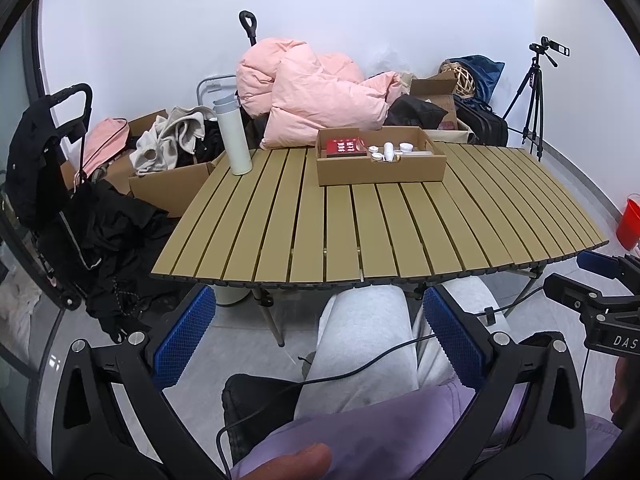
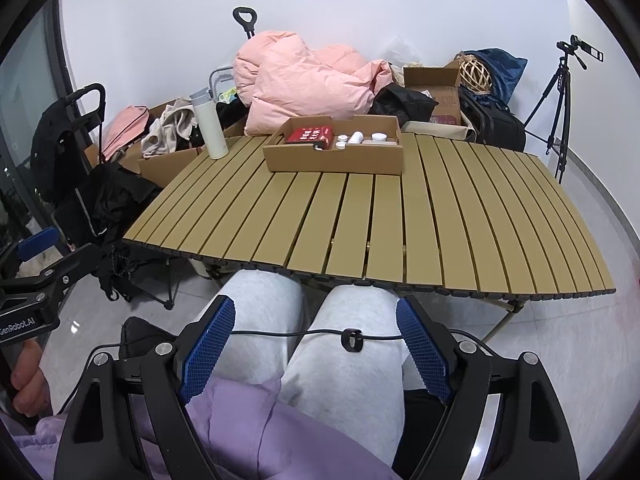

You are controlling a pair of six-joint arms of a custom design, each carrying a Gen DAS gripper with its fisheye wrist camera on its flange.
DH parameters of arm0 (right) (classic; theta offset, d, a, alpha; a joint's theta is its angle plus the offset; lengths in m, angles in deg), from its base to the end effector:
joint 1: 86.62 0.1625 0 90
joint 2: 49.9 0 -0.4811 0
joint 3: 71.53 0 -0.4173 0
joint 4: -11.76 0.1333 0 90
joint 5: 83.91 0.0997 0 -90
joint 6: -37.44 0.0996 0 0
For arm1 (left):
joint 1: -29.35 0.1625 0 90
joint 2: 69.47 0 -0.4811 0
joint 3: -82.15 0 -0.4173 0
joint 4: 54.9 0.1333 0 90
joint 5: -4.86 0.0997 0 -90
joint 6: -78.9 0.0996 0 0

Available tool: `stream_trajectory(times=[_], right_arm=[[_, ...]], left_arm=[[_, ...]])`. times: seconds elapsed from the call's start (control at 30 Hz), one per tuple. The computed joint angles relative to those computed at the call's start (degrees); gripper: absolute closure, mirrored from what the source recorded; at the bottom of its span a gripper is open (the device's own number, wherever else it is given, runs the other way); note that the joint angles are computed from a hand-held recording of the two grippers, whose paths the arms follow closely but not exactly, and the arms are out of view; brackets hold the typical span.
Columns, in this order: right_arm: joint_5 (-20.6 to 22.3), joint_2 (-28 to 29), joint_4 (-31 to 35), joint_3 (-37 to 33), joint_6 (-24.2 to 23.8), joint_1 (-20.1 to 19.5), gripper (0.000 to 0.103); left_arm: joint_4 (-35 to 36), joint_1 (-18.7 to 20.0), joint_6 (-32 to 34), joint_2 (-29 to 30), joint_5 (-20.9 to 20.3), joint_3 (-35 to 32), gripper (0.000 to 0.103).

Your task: Organize objects

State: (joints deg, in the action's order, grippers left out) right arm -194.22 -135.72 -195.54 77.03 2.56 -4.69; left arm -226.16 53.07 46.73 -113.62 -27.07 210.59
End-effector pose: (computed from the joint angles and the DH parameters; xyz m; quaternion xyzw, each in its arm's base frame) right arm 0.0472 -0.3704 0.2984 0.1242 -0.8698 0.3625 0.3110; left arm -0.3550 -0.3939 0.0245 0.2686 0.8318 -0.3523 0.3344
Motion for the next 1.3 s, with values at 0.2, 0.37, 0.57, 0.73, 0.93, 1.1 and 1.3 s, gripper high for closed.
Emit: stream_trajectory(times=[0.2, 0.37, 0.57, 0.73, 0.93, 1.1, 1.3], right_arm=[[-0.1, 0.1, -0.1, 0.0, 0.1, 0.0, 0.017], [0.0, 0.0, 0.1, 0.0, 0.1, -0.1, 0.017], [-0.1, 0.0, 0.0, 0.1, 0.2, -0.2, 0.017], [-0.2, 0.3, -0.4, 0.1, 0.2, -0.1, 0.017], [-0.3, 0.4, -0.6, 0.1, 0.3, 0.0, 0.017], [-0.4, 0.4, -0.5, 0.1, 0.3, 0.0, 0.017], [0.0, 0.6, -0.7, 0.3, 0.2, -0.7, 0.017]], left_arm=[[0.4, 0.0, 0.0, -0.1, -0.1, 0.0, 0.000], [0.4, 0.1, 0.0, -0.2, -0.1, 0.0, 0.000], [0.8, 0.2, -0.2, -0.3, 0.0, -0.1, 0.000], [1.2, 0.4, -0.3, -0.4, 0.1, -0.2, 0.000], [1.4, 0.3, -0.6, -0.3, 0.1, -0.2, 0.000], [2.0, 0.3, -1.0, -0.2, -0.1, -0.3, 0.000], [2.2, 0.6, -0.9, 0.2, -0.7, -0.5, 0.000]])
